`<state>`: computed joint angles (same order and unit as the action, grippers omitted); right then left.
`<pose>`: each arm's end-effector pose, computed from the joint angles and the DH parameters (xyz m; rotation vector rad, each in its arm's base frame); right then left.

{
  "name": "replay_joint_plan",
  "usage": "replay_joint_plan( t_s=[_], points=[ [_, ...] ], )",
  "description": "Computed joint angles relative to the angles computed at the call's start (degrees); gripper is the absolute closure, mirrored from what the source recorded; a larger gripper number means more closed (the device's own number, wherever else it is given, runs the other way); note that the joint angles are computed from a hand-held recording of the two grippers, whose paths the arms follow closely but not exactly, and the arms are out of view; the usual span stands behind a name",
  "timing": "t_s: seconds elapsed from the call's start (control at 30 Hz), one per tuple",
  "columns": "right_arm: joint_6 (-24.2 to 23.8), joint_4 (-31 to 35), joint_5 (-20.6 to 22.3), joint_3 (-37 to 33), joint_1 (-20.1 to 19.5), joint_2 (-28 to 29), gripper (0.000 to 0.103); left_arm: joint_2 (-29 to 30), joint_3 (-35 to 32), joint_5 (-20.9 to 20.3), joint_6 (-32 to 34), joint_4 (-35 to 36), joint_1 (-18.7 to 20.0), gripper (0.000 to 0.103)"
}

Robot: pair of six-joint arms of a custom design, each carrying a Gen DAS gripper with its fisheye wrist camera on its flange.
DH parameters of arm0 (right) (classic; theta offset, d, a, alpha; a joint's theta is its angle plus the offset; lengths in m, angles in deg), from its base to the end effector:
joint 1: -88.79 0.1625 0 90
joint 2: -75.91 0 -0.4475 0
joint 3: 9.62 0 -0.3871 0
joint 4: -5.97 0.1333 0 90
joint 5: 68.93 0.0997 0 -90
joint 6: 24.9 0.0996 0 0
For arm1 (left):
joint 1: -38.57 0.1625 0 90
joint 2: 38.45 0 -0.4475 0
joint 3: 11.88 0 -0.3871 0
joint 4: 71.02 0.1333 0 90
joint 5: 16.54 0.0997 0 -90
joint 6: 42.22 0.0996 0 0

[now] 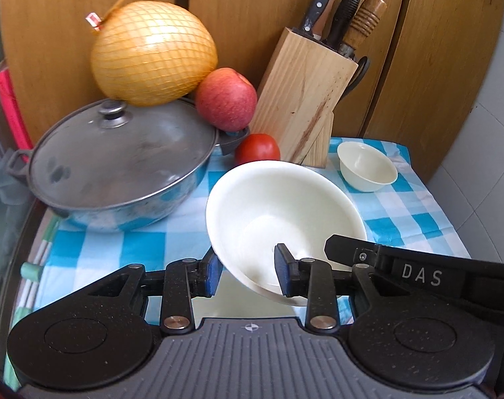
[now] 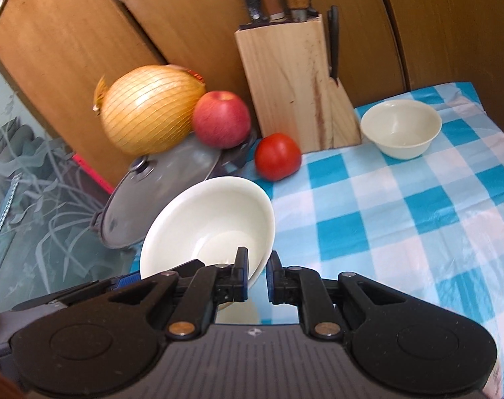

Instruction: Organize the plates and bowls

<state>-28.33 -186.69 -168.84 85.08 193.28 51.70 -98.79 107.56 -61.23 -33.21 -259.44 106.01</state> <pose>0.2811 -0.6235 -0.0488 0.3806 -2.8805 0.8579 -0.0194 -0.5786 0.2282 0.2931 2.2867 -0.9212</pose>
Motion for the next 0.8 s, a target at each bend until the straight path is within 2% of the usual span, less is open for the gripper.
replay_joint_plan(
  t_s=[0.37,0.8],
  points=[
    [0.7,-0.7,-0.5,4.1,1.0,-0.2,0.091,-4.3,6.1,1.2,-3.2,1.2,-0.6,0.062],
    [-0.5,1.2,-2.9,3.1,2.0,1.8,0.091,-5.6,7.3,2.0,-5.5,5.3,1.1,0.063]
  ],
)
